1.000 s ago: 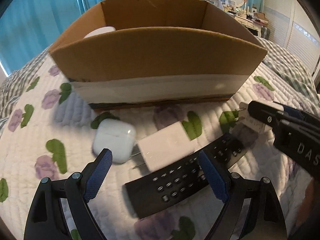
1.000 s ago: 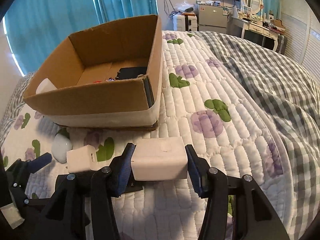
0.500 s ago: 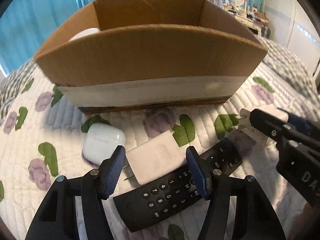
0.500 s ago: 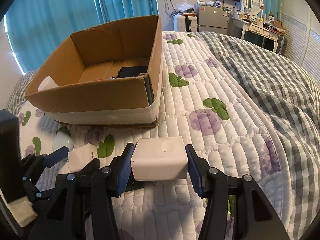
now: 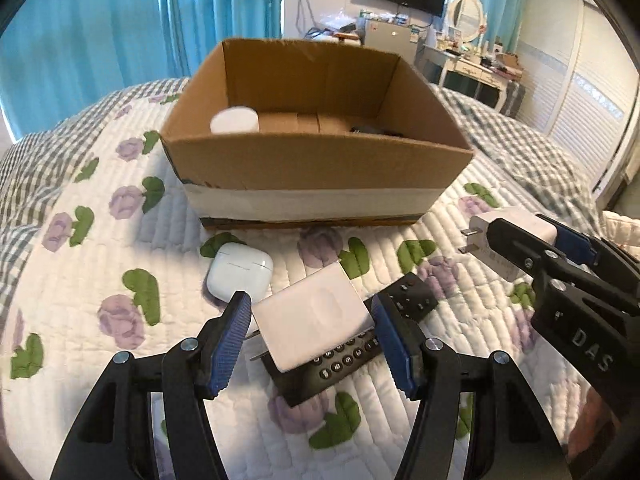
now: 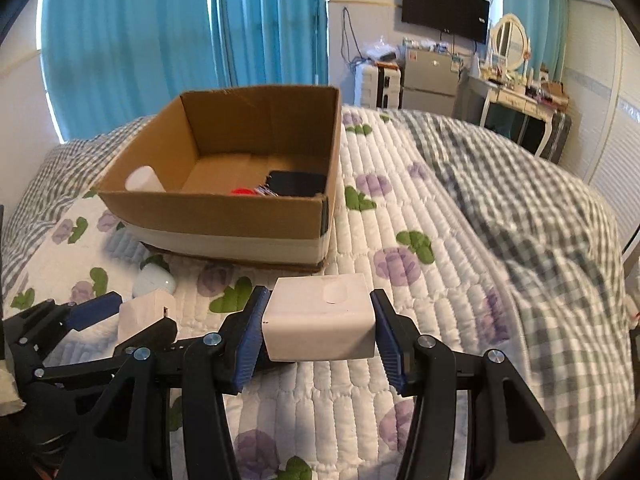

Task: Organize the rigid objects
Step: 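Grasp a white charger with the right tool while the left tool grasps the other white charger, then carry both white chargers into the cardboard box and open both tools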

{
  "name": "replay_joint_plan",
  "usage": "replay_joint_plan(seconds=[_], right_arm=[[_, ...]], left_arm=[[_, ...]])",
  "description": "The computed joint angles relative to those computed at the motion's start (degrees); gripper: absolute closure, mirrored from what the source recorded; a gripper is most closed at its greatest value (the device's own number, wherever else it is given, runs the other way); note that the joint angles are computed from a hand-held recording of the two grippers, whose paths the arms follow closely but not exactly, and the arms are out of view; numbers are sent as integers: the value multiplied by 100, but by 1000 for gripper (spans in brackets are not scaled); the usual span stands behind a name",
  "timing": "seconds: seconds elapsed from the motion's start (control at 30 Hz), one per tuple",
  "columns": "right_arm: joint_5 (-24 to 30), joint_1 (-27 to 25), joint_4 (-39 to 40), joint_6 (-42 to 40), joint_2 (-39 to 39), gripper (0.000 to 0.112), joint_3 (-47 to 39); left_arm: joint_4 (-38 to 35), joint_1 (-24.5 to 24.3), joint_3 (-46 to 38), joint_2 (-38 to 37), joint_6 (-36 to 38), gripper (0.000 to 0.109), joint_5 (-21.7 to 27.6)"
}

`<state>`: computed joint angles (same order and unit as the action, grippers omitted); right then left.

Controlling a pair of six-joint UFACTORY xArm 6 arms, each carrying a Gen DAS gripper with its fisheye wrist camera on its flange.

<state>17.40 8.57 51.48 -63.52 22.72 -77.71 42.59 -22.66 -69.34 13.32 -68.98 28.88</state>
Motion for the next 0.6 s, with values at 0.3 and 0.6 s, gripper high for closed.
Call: replay_joint_plan(seconds=[0.3,0.6], right_arm=[[58,20,437,-417,-601,62,341],[346,76,810,-820,-927,62,-73]], left_arm=[[195,-65,225,-756,281,45,386],[90,96,-191,-985,900,45,406]])
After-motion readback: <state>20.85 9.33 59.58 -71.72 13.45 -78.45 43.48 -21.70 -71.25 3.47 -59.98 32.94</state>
